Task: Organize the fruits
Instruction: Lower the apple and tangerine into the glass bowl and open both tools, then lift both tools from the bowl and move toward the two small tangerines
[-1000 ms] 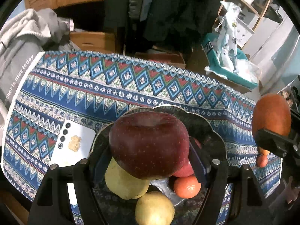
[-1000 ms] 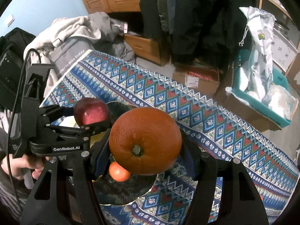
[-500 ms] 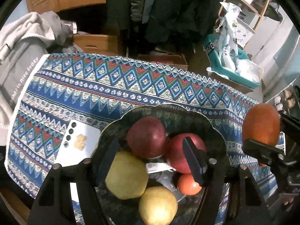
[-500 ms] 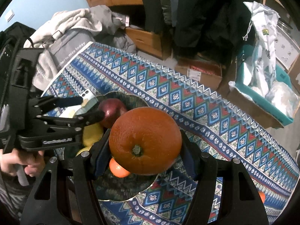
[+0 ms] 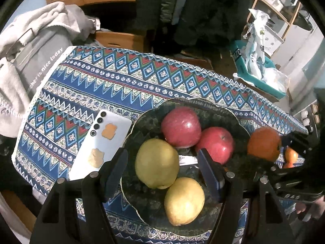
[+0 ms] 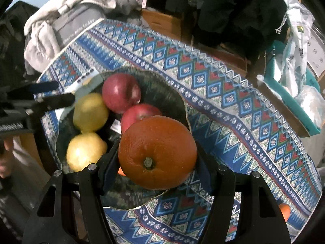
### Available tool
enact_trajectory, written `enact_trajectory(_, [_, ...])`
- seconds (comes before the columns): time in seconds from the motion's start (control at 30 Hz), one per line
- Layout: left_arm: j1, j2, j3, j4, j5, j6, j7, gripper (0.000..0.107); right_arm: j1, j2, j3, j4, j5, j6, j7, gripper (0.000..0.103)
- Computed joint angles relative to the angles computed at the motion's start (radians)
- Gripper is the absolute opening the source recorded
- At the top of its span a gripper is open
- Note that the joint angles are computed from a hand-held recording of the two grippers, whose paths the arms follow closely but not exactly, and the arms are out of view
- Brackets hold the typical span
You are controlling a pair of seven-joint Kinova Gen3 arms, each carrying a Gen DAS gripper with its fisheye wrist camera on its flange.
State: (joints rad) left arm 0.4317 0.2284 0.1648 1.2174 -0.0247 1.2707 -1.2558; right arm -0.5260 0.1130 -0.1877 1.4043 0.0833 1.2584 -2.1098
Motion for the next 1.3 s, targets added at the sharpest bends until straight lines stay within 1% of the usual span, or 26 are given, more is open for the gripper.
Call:
enact_trajectory(0.23, [0.009,-0.013,0.004,-0.006,-0.014,0.007,0.002,0.074,-0.015,0.020,-0.006,0.005,-0.015,0.016,0.018,0.068])
enact_trajectory(0.4, [0.015,-0.019,0.007,-0.008,-0.018,0.009,0.000,0.074,-0.014,-0.011,-0.003,0.003,-0.008,-0.004,0.003,0.068])
enact_trajectory(0.63, [0.019,-0.030,0.012,-0.009,-0.011,0.006,-0.001,0.074,-0.003,-0.056,-0.008,-0.011,0.020,-0.004,-0.038,0.069])
enact_trajectory(0.73, [0.026,-0.034,0.016,-0.018,-0.014,0.009,0.002,0.075,-0.002,-0.075,-0.016,-0.014,0.045,0.005,-0.061,0.070])
enact_trajectory(0.77, [0.028,-0.035,0.018,-0.022,-0.012,0.010,0.002,0.078,-0.001,-0.081,-0.018,-0.016,0.052,0.009,-0.069,0.071])
enact_trajectory(0.83, [0.036,-0.041,0.021,-0.024,-0.016,0.002,0.007,0.080,-0.002,-0.091,-0.024,-0.023,0.076,0.022,-0.089,0.071])
enact_trajectory(0.97, [0.049,-0.042,0.030,-0.041,-0.013,-0.002,0.000,0.080,-0.006,-0.118,-0.041,-0.025,0.132,0.049,-0.120,0.071])
enact_trajectory(1.3, [0.106,-0.030,0.044,-0.107,-0.029,0.007,0.006,0.081,0.036,-0.207,-0.075,-0.018,0.203,0.102,-0.174,0.071])
